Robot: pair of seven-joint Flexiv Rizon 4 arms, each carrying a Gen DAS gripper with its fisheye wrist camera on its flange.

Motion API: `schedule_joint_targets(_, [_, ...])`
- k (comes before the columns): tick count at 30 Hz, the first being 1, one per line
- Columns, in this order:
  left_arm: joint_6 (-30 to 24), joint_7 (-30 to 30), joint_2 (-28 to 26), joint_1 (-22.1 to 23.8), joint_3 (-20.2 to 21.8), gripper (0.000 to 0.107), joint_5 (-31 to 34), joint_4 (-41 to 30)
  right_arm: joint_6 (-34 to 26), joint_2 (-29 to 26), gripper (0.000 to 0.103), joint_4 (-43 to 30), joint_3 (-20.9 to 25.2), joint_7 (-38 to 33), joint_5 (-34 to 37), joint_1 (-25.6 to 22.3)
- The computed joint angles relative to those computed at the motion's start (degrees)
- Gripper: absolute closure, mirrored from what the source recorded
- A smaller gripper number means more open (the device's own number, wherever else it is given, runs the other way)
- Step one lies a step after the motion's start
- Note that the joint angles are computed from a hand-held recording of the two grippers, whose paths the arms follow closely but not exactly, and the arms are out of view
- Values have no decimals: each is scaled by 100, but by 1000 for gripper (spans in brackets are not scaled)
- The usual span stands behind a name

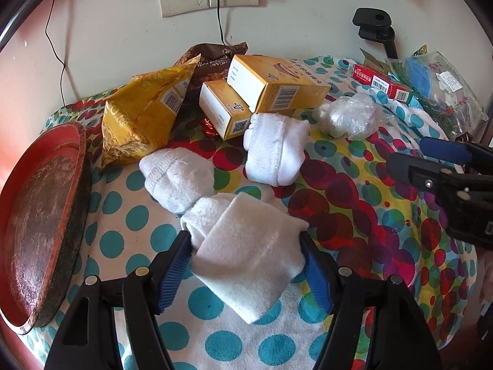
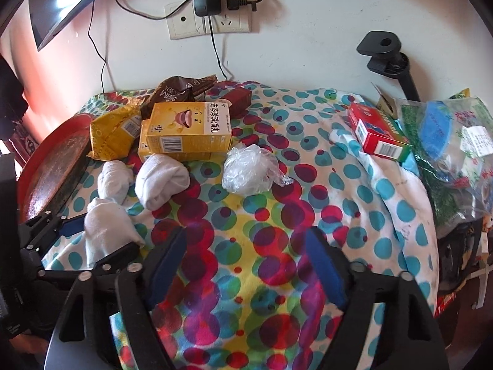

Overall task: Organize objects
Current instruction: 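Grasp the white rolled sock with the left gripper while the right gripper approaches the plastic-wrapped bundle, then lift the sock with the left gripper while the right gripper grasps the plastic-wrapped bundle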

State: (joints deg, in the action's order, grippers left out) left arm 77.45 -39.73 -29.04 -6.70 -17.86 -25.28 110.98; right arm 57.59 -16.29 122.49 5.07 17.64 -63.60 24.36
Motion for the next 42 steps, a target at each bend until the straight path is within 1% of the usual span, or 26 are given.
schedule_joint_targets(2, [-31, 9, -12, 59, -64, 36, -77, -8, 208, -108, 37, -38, -70, -73, -52, -83])
schedule_joint_targets(3, [-147, 0, -20, 85, -71, 36, -112, -46, 235, -143, 37, -57, -102, -91, -80, -96])
schedule_joint_targets(5, [-229, -37, -30, 86, -47, 43, -177, -86, 294, -240, 37, -130, -169, -151, -89, -133])
schedule_joint_targets(8, [-395, 23, -41, 124, -57, 48, -282, -145, 393, -343, 37, -217, -285, -111, -236, -163])
schedule_joint_targets(11, [-464, 121, -42, 157, -82, 51, -407, -159, 350, -477, 37, -373, -335, -276, -196, -178])
schedule_joint_targets(12, [-482, 155, -41, 164, -88, 52, -449, -160, 392, -527, 37, -415, -364, -287, -206, -189])
schedule_joint_targets(13, [-507, 184, -35, 169, -90, 53, -488, -160, 492, -579, 39, -450, -398, -283, -233, -210])
schedule_joint_targets(15, [-564, 234, -29, 190, -100, 56, -593, -170, 564, -657, 55, -507, -428, -320, -179, -215])
schedule_joint_targets(16, [-633, 243, -27, 192, -86, 57, -629, -192, 667, -697, 75, -526, -467, -295, -224, -219])
schedule_joint_targets(18, [-721, 272, -14, 209, -77, 59, -747, -211, 937, -770, 77, -533, -504, -229, -189, -254])
schedule_joint_targets(21, [-777, 335, 22, 191, -40, 62, -865, -208, 1019, -740, 80, -491, -599, -65, -299, -174])
schedule_joint_targets(24, [-773, 404, 73, 168, -18, 62, -972, -171, 1014, -572, 81, -378, -667, 343, -654, -130])
schedule_joint_targets(27, [-784, 535, 169, 179, -41, 63, -1143, -94, 883, -435, 81, -324, -547, 420, -729, -170])
schedule_joint_targets(32, [-832, 831, 350, 191, -76, 63, -1470, 40, 846, -248, 81, -172, -375, 613, -842, -251])
schedule_joint_targets(37, [-864, 1074, 537, 131, 16, 63, -1782, 152, 662, -89, 81, -41, -210, 758, -836, -242])
schedule_joint_targets(42, [-1010, 1248, 662, 93, 166, 63, -2012, 140, 517, 11, 81, 6, -102, 855, -872, -210])
